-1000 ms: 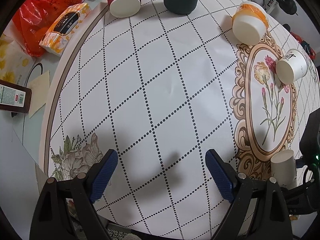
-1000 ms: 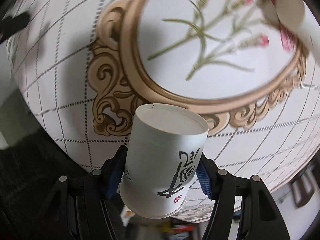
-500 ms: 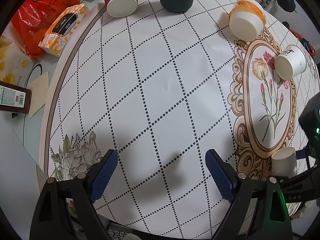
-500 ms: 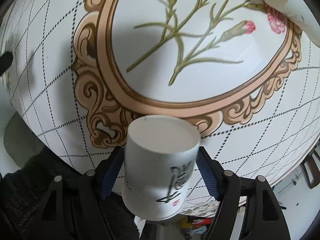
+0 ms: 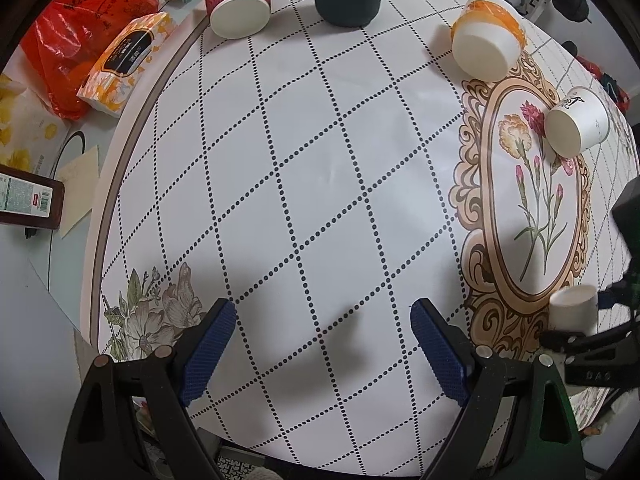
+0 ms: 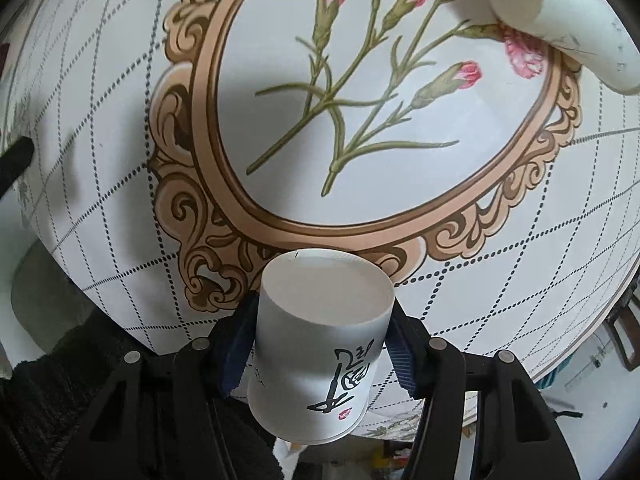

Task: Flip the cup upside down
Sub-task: 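Lift the white cup with the right gripper and rotate it rim-down, then lower the inverted white cup onto the medallion and open the right gripper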

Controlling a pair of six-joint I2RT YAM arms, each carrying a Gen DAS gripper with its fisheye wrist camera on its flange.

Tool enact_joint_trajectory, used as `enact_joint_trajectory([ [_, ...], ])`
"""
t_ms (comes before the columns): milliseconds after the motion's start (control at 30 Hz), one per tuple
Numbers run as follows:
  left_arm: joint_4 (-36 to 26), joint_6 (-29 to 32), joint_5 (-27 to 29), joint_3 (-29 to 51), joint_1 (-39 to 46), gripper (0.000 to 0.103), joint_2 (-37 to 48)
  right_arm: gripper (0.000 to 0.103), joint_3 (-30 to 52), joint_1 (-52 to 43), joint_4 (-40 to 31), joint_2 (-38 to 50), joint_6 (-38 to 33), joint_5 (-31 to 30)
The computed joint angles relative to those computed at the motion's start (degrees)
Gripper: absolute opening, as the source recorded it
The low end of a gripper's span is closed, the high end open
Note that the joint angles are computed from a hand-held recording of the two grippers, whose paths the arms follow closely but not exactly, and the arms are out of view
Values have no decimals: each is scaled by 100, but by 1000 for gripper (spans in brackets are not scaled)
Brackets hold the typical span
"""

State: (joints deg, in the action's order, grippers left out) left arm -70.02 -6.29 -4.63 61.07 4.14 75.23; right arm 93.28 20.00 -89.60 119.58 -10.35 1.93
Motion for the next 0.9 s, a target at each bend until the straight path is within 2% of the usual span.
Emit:
enact_joint_trajectory([
  [133,-50,-55,21,115,-135,90,83,62,-138,-155,361,-498,60,-100],
  [267,-118,-135,127,227,-240,90,203,62,-307,-471,1152,-1048,256,-386],
  [367,-130,-207,182,301,-316,90,314,62,-850,-695,2148,-1771,382,-477],
  [500,-136,-259,175,380,-431,90,492,62,-2033,-937,3950,-2809,596,-499],
  [633,-40,-362,87,460,-715,90,671,62,-2935,-566,4973,-3393,1108,-131],
  [767,-31,-461,48,487,-1026,90,644,62,-3538,-516,5187,-3984,1077,37],
  [900,-30,-528,47,601,-1215,90,669,63,-3717,-352,4822,-4391,1420,51],
])
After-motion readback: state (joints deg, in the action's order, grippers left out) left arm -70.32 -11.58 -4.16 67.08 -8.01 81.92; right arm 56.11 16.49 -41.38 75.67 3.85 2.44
